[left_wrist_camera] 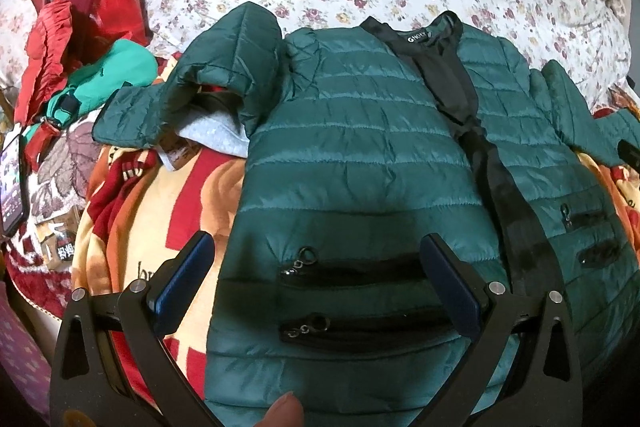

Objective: Fold large clothes

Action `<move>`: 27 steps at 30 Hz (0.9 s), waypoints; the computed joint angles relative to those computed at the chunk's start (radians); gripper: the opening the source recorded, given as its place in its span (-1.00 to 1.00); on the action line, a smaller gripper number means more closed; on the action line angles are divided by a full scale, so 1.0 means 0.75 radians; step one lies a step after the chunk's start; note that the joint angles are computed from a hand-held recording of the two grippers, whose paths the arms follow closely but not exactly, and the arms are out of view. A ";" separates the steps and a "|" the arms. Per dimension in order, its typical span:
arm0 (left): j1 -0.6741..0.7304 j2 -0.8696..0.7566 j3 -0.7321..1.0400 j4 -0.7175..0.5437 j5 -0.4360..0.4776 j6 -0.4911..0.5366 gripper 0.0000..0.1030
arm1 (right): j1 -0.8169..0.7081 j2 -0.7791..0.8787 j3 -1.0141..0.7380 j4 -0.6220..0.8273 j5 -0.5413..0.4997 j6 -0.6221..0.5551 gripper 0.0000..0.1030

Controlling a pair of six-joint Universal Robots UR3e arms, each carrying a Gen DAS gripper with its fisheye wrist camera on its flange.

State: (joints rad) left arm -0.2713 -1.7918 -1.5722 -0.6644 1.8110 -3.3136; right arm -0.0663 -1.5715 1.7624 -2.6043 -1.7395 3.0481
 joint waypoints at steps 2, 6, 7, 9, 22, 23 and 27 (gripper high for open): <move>-0.002 -0.005 0.004 -0.001 0.000 -0.003 0.99 | 0.003 0.001 0.007 -0.017 -0.008 -0.005 0.96; -0.004 -0.008 0.007 -0.001 0.002 -0.006 0.99 | 0.000 -0.001 0.009 -0.021 -0.005 -0.008 0.96; -0.004 -0.009 0.007 0.000 0.001 -0.008 0.99 | 0.005 0.002 0.008 -0.020 -0.010 -0.002 0.96; -0.005 -0.011 0.009 -0.002 0.003 -0.007 0.99 | 0.004 0.001 0.007 -0.015 -0.006 0.000 0.96; 0.000 -0.008 0.003 0.003 -0.003 -0.002 0.99 | 0.005 0.006 -0.002 0.008 0.008 0.013 0.96; 0.001 -0.007 0.002 0.002 -0.002 -0.001 0.99 | 0.004 0.005 -0.003 0.011 0.010 0.013 0.96; 0.016 -0.006 -0.019 0.029 -0.004 0.005 0.99 | 0.002 0.005 -0.004 0.022 0.018 0.016 0.96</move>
State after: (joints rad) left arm -0.2595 -1.7959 -1.5867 -0.6425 1.8078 -3.3098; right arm -0.0645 -1.5680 1.7595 -2.5877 -1.7262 3.0605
